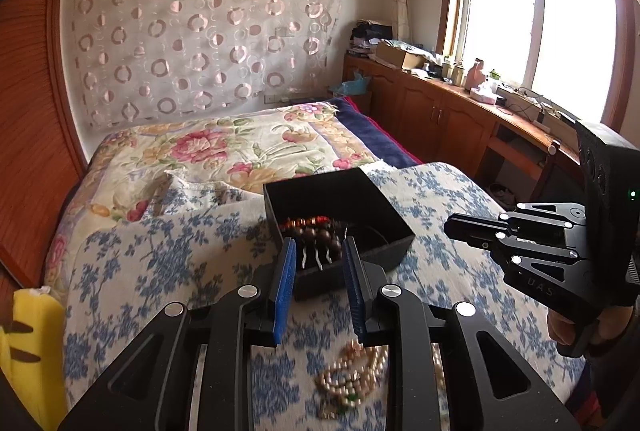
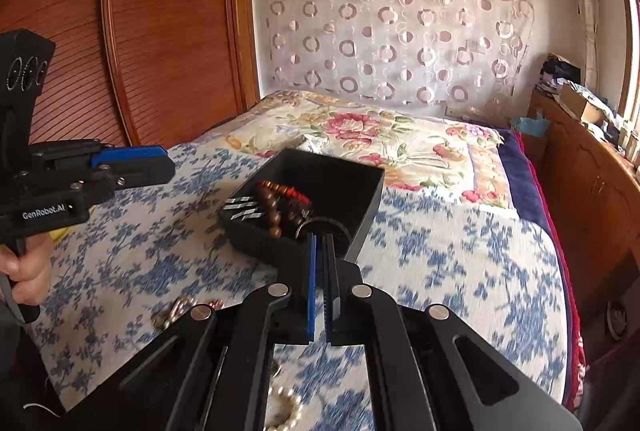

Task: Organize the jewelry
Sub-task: 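Move both tools back from the box to the remaining jewelry, then close the left tool on the pearl necklace while the right tool reaches toward the jade bangle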

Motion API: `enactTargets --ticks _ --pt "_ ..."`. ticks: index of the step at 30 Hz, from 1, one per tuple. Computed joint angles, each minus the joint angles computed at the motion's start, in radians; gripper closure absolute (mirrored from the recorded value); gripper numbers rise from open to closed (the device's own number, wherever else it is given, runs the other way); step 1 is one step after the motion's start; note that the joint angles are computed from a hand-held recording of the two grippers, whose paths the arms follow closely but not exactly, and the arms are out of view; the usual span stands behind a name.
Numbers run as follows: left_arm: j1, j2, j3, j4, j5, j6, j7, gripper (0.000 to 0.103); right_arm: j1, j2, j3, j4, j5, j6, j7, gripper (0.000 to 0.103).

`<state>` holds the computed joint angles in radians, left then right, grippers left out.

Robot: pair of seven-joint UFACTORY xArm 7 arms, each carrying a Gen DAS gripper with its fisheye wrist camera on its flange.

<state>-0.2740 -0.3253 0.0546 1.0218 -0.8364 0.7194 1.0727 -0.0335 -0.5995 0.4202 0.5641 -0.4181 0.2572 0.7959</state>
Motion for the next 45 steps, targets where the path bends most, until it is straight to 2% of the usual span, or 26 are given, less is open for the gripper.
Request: enactTargets --ticks 2,5,16,19,23,29,32,37,42,45 --pt "0.005 -0.032 0.007 -0.03 0.004 0.007 0.005 0.08 0.009 -0.031 0.007 -0.027 0.008 0.001 0.02 0.099" --pt "0.008 -0.072 0.017 -0.077 0.015 0.011 0.005 0.073 0.021 -0.049 0.021 -0.042 0.018 0.014 0.037 0.099" --pt "0.001 -0.182 0.045 -0.233 0.083 0.023 -0.032 0.072 0.132 -0.147 0.022 -0.142 0.072 0.085 0.072 0.099" --pt "-0.001 -0.202 0.055 -0.265 0.107 0.033 -0.031 0.066 0.166 -0.179 0.009 -0.187 0.098 0.087 0.094 0.099" --pt "0.005 -0.201 0.062 -0.291 0.138 0.034 -0.035 0.065 0.192 -0.195 0.002 -0.222 0.124 0.083 0.113 0.099" --pt "0.014 -0.134 0.055 -0.263 0.16 0.017 -0.056 0.066 0.205 -0.179 0.015 -0.229 0.128 0.082 0.128 0.099" --pt "0.013 -0.095 0.048 -0.237 0.158 0.012 -0.054 0.066 0.214 -0.179 0.025 -0.229 0.125 0.091 0.137 0.091" --pt "0.023 -0.021 0.028 -0.181 0.155 0.03 -0.065 0.066 0.237 -0.2 0.028 -0.247 0.126 0.112 0.16 0.09" --pt "0.04 0.036 -0.001 -0.138 0.147 0.061 -0.076 0.077 0.256 -0.226 0.019 -0.279 0.134 0.122 0.181 0.09" --pt "0.047 0.046 -0.022 -0.139 0.158 0.041 -0.081 0.078 0.26 -0.235 0.013 -0.292 0.136 0.111 0.188 0.09"
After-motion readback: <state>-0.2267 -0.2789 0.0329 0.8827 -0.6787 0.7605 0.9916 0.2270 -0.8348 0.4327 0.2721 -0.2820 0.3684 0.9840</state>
